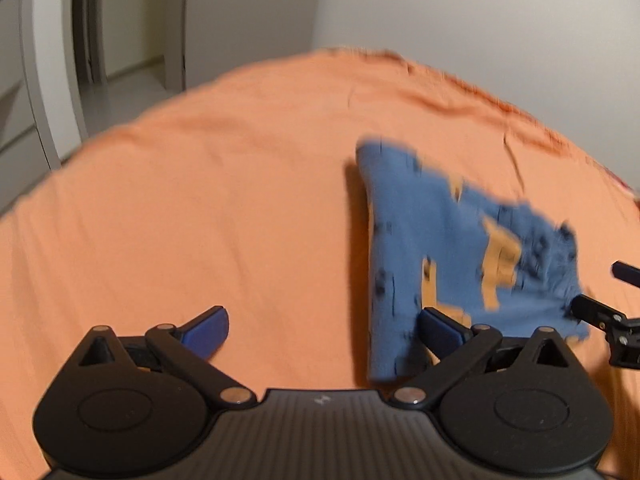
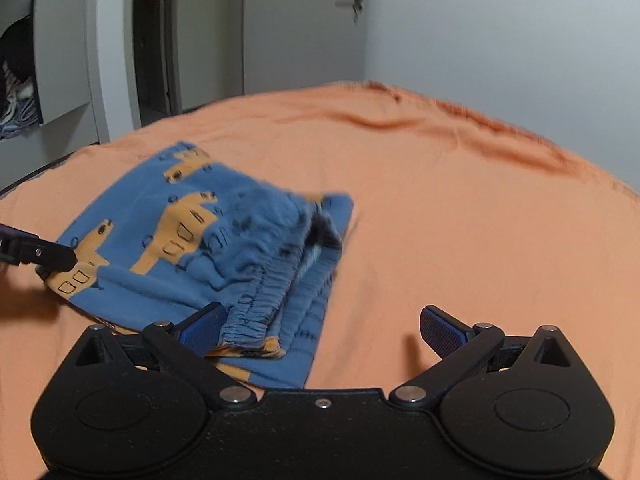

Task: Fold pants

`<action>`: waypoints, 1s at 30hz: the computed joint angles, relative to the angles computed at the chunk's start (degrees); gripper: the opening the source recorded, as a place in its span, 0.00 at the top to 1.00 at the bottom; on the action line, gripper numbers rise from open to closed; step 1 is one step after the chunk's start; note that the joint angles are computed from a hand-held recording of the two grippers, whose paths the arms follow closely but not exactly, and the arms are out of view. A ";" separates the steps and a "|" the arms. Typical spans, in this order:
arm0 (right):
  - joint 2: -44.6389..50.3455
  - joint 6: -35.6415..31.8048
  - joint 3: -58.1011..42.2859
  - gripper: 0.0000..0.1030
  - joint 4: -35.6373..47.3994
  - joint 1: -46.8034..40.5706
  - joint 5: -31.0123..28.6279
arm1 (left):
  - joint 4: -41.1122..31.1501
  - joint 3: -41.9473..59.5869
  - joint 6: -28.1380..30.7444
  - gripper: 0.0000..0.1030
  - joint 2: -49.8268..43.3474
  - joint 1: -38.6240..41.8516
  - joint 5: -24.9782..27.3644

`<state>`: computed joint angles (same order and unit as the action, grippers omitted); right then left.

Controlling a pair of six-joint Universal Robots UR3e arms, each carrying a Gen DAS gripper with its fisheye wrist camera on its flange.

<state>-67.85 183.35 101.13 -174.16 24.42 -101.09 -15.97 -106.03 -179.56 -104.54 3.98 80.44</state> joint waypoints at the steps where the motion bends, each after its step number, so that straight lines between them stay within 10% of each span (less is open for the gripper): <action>1: 0.51 -2.04 -0.08 0.01 -3.32 0.76 -1.62 | 3.74 0.36 -0.71 0.00 -0.93 -0.61 1.01; 12: 24.83 -16.85 -21.83 0.01 -14.60 3.33 -20.09 | 14.67 43.89 21.84 0.00 -40.72 -16.53 33.15; 23: 20.42 -14.20 -21.89 0.01 -11.10 2.91 -16.01 | 15.60 24.91 6.66 0.00 -23.38 -11.30 19.55; 30: 20.88 -18.90 -23.48 0.01 -3.00 7.19 -14.35 | 11.47 8.09 8.55 0.00 -14.25 -11.59 15.17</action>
